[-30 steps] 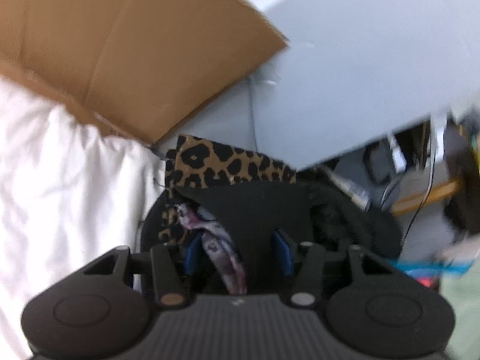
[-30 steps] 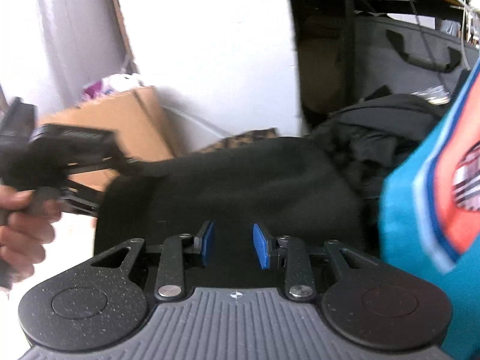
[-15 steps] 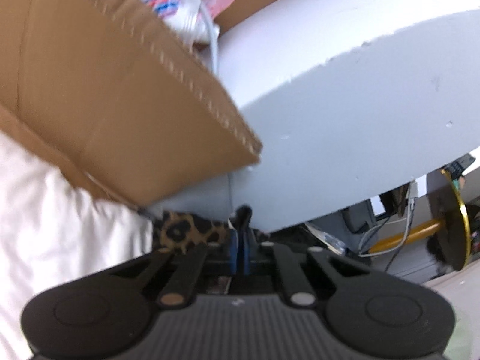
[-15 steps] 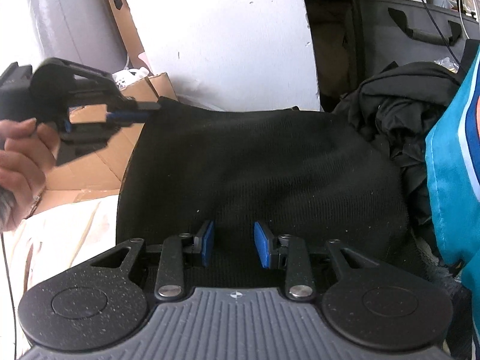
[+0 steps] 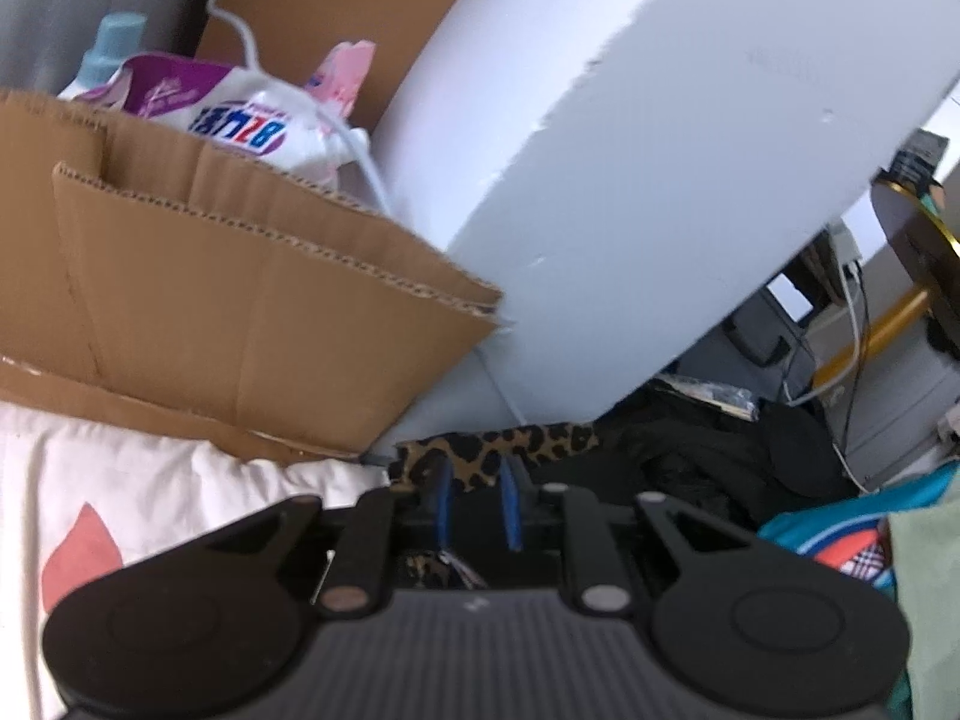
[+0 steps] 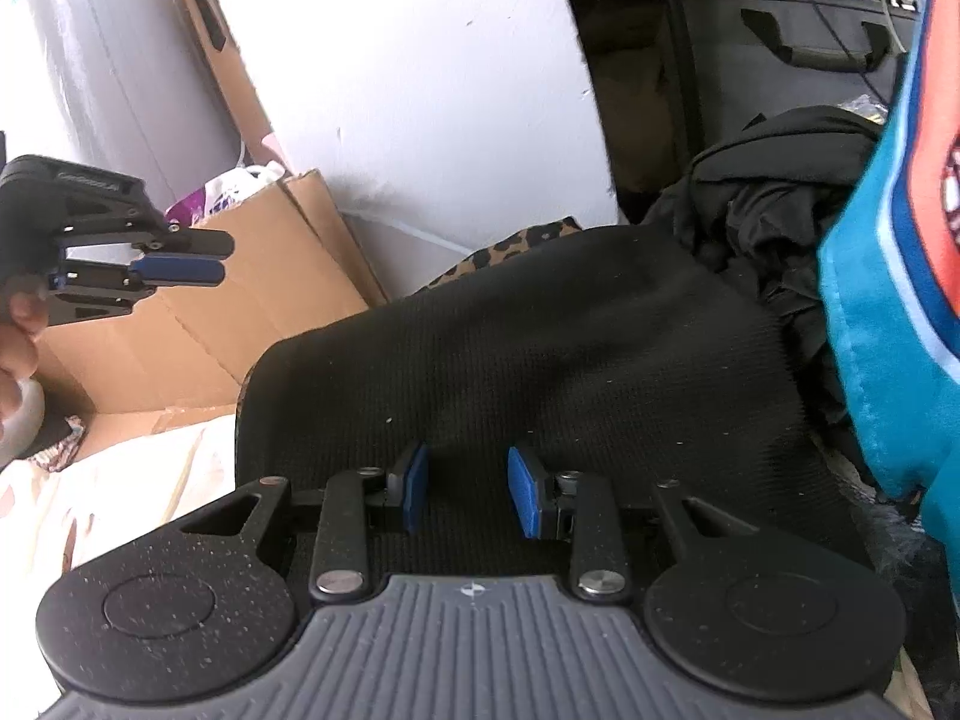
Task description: Fold clothes
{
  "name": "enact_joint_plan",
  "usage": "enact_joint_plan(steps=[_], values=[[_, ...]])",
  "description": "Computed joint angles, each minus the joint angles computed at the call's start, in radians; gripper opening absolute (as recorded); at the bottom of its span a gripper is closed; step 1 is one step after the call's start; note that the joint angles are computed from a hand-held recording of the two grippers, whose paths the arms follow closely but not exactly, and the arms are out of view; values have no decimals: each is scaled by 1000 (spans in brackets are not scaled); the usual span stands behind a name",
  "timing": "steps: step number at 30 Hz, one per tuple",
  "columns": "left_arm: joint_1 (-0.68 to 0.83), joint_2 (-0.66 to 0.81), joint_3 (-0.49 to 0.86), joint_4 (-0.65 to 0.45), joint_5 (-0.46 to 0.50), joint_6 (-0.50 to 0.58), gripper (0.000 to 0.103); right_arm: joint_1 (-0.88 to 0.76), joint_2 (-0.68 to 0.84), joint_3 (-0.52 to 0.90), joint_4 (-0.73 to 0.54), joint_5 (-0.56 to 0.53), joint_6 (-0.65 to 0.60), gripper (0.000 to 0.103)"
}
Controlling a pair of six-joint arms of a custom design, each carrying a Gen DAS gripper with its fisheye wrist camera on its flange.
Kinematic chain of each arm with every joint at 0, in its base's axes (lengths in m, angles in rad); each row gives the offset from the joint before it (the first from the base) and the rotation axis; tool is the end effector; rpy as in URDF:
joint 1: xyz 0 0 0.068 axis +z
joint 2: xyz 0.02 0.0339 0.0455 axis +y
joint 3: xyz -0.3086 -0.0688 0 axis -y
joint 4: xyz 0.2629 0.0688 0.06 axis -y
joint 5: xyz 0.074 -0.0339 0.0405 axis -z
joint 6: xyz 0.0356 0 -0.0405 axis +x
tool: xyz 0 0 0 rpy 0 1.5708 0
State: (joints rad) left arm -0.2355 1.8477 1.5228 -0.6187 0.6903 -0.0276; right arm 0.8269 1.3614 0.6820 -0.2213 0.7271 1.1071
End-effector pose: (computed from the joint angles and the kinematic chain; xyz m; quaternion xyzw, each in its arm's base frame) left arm 0.4150 -0.1229 0.3011 0.1967 0.8795 -0.3571 0.2456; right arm 0.1938 0.1757 0.2180 0.2390 0.8577 0.0623 0.4509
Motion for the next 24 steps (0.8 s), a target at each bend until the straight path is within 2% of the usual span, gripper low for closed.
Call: enact_joint_plan(steps=[4, 5, 6, 8, 10, 12, 14, 17, 19, 20, 21, 22, 23, 24], values=[[-31, -20, -49, -9, -7, -4, 26, 16, -24, -11, -42, 41, 80, 36], [-38, -22, -60, -12, -11, -1, 38, 19, -27, -14, -47, 43, 89, 36], [-44, -27, -77, -7, -19, 6, 56, 20, -28, -17, -49, 42, 93, 36], [-62, -45, -122, 18, -45, 22, 73, 25, -27, -22, -53, 40, 98, 36], [-74, -35, -143, 30, -58, 32, 70, 31, -24, -25, -59, 40, 109, 36], [-73, 9, -128, 15, -48, 0, 64, 38, -20, -27, -56, 41, 119, 36], [-69, 47, -120, 15, -24, -42, 64, 38, -15, -26, -46, 35, 107, 36], [-52, 75, -149, 97, 64, -157, 64, 35, -11, -28, -27, 27, 92, 36], [-56, 84, -173, 176, 77, -226, 64, 35, -8, -34, -12, 23, 101, 36], [-61, 94, -176, 204, 80, -253, 58, 38, -5, -38, -6, 24, 111, 36], [-64, 111, -167, 215, 95, -276, 44, 42, -1, -41, -2, 27, 120, 36], [-66, 126, -157, 222, 112, -297, 36, 46, 3, -41, -1, 29, 123, 36], [-68, 133, -149, 229, 117, -308, 20, 50, 8, -40, -3, 30, 120, 36], [-71, 132, -145, 237, 107, -306, 12, 53, 10, -38, -7, 32, 117, 36]])
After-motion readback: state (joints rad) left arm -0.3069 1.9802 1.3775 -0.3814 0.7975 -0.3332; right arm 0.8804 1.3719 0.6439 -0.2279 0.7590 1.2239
